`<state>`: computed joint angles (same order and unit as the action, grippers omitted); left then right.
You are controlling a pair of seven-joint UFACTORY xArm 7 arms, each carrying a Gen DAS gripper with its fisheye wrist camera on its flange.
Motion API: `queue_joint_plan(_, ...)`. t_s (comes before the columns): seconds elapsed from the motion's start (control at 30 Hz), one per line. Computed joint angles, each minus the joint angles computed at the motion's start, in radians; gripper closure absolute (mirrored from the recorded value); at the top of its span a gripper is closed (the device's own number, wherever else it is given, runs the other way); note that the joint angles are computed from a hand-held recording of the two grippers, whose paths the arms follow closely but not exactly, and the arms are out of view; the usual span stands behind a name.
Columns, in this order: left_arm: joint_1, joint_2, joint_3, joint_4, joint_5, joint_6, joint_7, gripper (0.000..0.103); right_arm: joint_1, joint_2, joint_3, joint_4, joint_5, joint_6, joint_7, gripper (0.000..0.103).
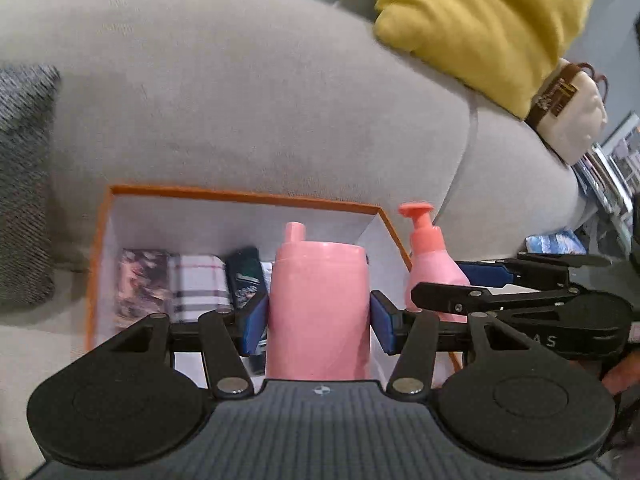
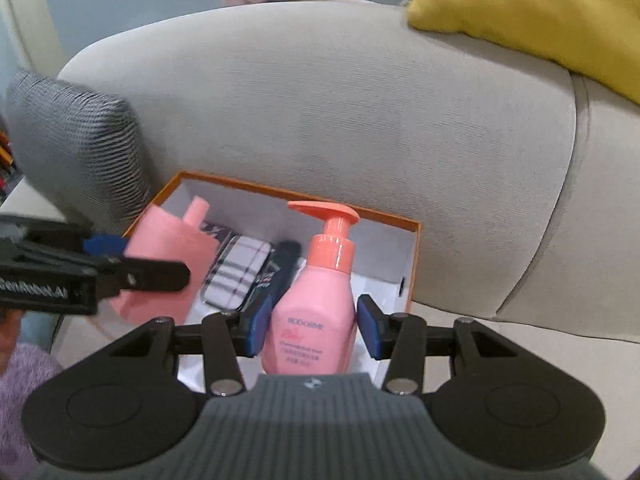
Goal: Organize rigid objects
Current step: 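Carry the pink cup with the left tool while the right tool carries the pump bottle over the box, then lower the pink cup into the box and open the left tool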
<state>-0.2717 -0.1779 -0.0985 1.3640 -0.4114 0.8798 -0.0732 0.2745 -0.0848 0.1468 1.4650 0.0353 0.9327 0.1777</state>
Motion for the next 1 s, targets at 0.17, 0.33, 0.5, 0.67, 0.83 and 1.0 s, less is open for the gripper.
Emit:
queue_joint_plan(0.17,-0.012,0.136,-0.02,0.082,-0.044,0.024,-0.053,0.041,-0.016,0.008,-0.01,-0.029,-0.026,-0.04,0.009,0.055)
queue_joint_plan(0.33,-0.018,0.269,-0.047,0.181,-0.033,0.047,-0.106,0.041,-0.038,0.006,-0.027,-0.053,-0.025,-0.082,0.011,0.055)
queue_joint_plan(0.5,-0.031,0.381,-0.065,0.269,0.019,0.063,-0.172,0.041,-0.053,0.036,-0.04,-0.044,0.017,-0.08,-0.026,0.055)
queue_joint_plan(0.67,-0.035,0.464,-0.071,0.338,0.06,0.081,-0.215,0.041,-0.061,0.062,-0.041,-0.046,0.003,-0.112,-0.025,0.055)
queue_joint_plan(0.83,-0.029,0.509,-0.086,0.368,0.039,0.108,-0.217,0.041,-0.065,0.077,-0.042,-0.044,0.025,-0.129,-0.04,0.055)
queue_joint_plan(1.0,-0.035,0.493,-0.086,0.339,0.054,0.077,-0.215,0.037,-0.065,0.074,-0.042,-0.044,0.019,-0.123,-0.034,0.055)
